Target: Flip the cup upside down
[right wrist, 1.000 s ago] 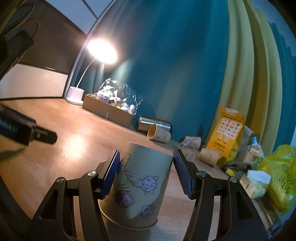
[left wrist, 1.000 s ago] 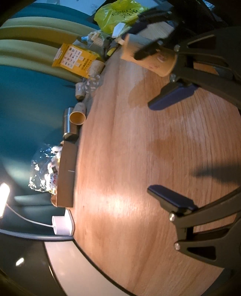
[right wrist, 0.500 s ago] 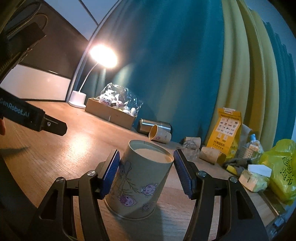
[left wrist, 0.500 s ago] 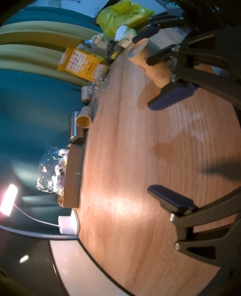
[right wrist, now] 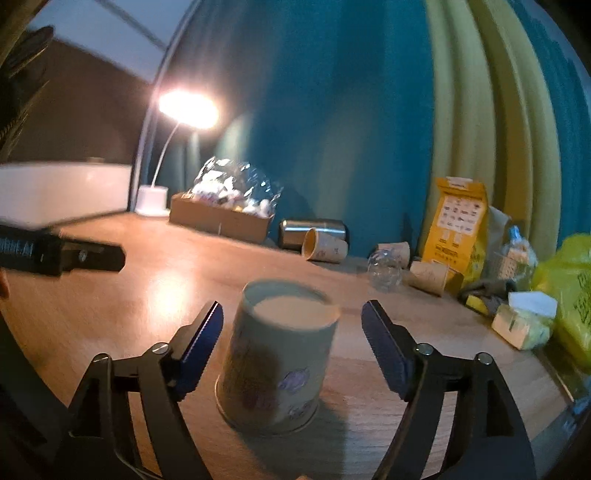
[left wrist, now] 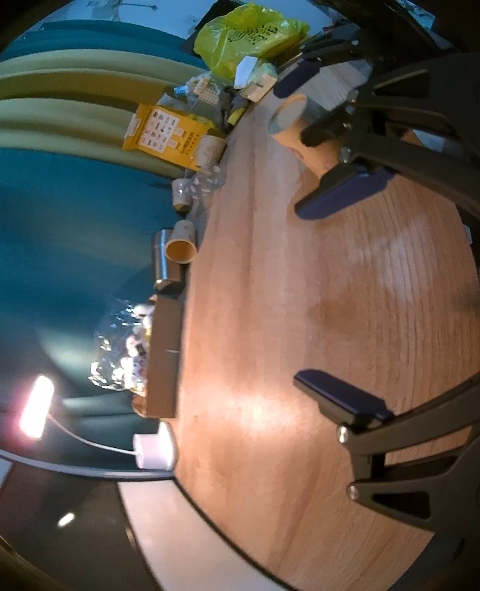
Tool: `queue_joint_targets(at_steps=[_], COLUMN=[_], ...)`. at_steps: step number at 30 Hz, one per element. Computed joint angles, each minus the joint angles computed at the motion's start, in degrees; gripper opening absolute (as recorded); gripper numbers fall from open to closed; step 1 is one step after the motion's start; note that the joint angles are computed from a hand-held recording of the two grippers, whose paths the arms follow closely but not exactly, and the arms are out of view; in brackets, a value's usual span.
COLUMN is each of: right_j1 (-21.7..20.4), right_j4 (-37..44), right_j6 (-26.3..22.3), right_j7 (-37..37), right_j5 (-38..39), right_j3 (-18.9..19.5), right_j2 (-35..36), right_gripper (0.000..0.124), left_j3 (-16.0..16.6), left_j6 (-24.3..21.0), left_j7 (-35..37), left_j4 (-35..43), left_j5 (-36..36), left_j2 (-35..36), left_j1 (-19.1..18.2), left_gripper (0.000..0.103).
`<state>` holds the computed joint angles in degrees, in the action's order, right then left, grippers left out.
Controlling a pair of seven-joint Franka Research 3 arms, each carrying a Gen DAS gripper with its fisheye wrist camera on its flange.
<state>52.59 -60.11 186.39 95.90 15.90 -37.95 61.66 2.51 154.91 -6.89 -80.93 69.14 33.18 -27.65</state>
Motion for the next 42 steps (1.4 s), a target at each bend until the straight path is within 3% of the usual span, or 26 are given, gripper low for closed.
queue_joint_targets(at_steps=[6, 8, 14, 23, 28, 42], right_j1=[1.38, 1.90, 3.12, 7.21, 10.00, 11.58], right_j4=[-4.52, -6.34, -12.47, -21.26, -24.84, -26.60], right_j6=[-2.13, -3.87, -7.52, -6.57, -4.55, -4.10], right_j7=[1.91, 3.24, 6.10, 13.08, 17.13, 17.68], right_j5=[0.39, -0.68, -4.56, -10.13, -13.16, -14.02], right_j3=[0.18, 0.03, 0.42, -2.56, -5.06, -6.10], right_j2=[-6.36, -8.76, -16.84, -25.18, -27.29, -28.71], right_gripper=[0.083, 0.083, 0.083, 0.083, 0.083, 0.083], left_j3=[0.27, -0.57, -3.34, -6.74, -8.11, -9.76], left_j6=[-2.74, -4.64, -6.41, -9.50, -11.85, -14.12], left_j7=[-3.24, -3.69, -5.71, -2.01, -1.98, -1.26], left_j4=[-1.19, -1.65, -3.27, -4.96, -6.76, -7.22], left_j5=[5.84, 7.47, 11.48, 8.72, 8.28, 8.75], left_j2=[-3.61, -4.97, -9.00, -12.27, -14.02, -14.80], left_j1=[-2.05, -2.44, -1.90, -1.15, -0.81, -0.50], left_gripper=[0.086, 0.090, 0.090, 0.090, 0.090, 0.090])
